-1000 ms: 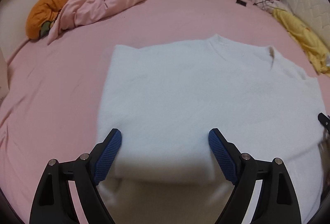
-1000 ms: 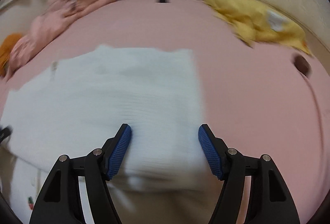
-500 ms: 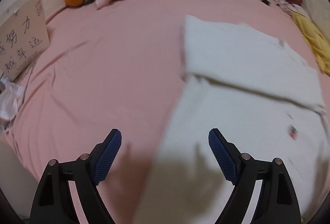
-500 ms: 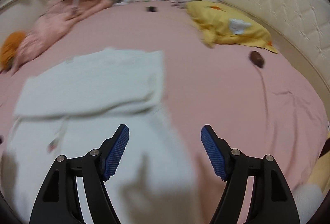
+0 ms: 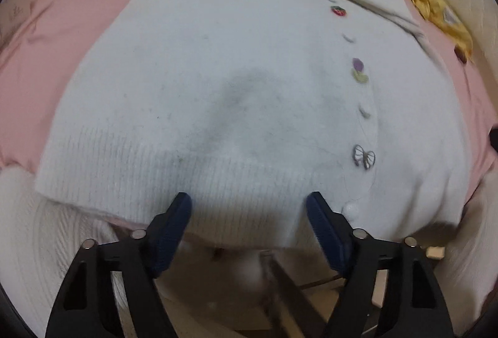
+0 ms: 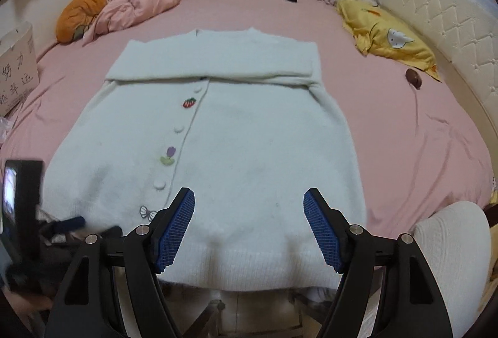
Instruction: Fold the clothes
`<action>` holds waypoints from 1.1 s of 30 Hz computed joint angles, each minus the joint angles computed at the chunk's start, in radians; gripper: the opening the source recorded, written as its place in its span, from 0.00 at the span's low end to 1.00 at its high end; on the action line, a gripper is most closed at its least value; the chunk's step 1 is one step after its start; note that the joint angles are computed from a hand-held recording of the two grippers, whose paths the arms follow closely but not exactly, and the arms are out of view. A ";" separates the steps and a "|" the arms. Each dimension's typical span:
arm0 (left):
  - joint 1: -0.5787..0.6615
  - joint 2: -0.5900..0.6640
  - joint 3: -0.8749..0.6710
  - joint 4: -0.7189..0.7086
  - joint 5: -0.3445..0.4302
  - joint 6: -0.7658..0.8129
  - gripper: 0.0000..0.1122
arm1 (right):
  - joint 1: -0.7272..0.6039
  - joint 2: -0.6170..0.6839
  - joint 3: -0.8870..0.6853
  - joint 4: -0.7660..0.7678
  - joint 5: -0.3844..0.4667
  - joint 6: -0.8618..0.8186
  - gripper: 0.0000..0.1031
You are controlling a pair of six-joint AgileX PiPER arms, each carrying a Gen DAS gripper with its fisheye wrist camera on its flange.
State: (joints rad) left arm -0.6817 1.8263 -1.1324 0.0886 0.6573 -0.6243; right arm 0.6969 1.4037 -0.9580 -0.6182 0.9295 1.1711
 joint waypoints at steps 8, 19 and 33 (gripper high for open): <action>-0.021 -0.077 0.059 0.044 -0.057 -0.069 0.72 | 0.052 -0.039 0.005 -0.027 0.049 0.083 0.71; 0.074 -0.084 0.078 -0.271 -0.055 0.219 0.72 | -0.117 -0.082 0.042 0.199 -0.087 -0.216 0.71; 0.605 0.022 -0.131 -0.526 0.354 0.747 0.72 | -1.194 0.135 0.062 1.189 0.100 -1.273 0.71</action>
State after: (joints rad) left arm -0.0768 1.8482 -1.2636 -0.4376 1.0114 0.1230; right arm -0.4972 1.5389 -0.8956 0.5709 1.0290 -0.1019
